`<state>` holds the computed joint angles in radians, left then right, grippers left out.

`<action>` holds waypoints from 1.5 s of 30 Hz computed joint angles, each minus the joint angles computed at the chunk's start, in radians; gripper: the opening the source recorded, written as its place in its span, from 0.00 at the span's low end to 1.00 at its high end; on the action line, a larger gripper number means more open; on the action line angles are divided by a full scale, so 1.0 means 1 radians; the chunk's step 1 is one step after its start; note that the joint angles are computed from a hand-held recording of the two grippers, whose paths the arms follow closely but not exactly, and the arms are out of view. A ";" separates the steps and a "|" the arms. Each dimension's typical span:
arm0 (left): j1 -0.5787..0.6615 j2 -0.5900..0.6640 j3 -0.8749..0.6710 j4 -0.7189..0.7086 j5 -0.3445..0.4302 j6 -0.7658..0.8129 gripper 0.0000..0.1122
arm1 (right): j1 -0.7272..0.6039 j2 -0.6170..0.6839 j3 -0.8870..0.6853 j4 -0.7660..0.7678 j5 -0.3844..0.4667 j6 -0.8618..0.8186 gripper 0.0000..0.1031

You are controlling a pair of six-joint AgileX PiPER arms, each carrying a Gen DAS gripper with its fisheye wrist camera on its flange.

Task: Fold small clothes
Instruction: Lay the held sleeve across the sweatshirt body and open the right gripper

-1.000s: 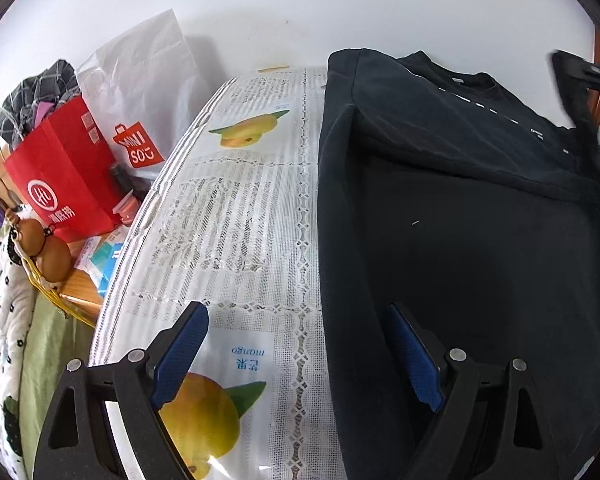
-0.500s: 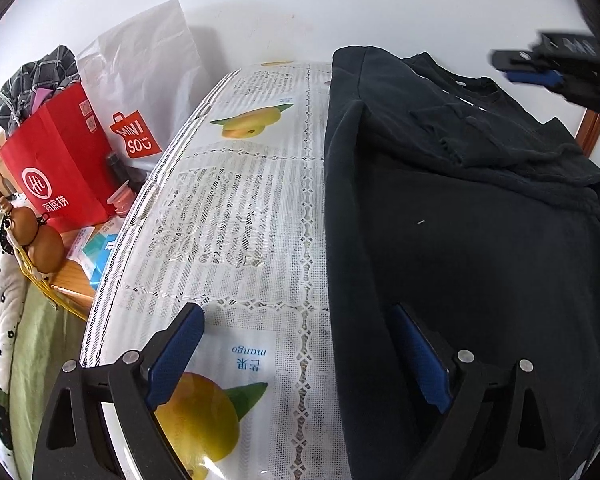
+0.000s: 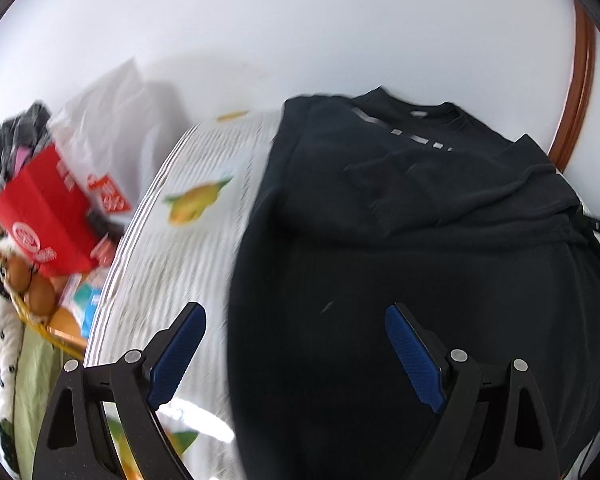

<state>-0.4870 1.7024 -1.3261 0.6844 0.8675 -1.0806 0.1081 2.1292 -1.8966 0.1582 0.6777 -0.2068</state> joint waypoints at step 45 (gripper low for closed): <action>0.085 0.537 -0.770 -0.149 0.127 0.295 0.07 | -0.103 0.222 -0.177 0.148 -0.033 -0.083 0.16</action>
<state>-0.4016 2.2389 -2.0960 0.5354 0.9944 -0.7857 0.0048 2.3515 -2.0731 0.3064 0.6445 -0.2900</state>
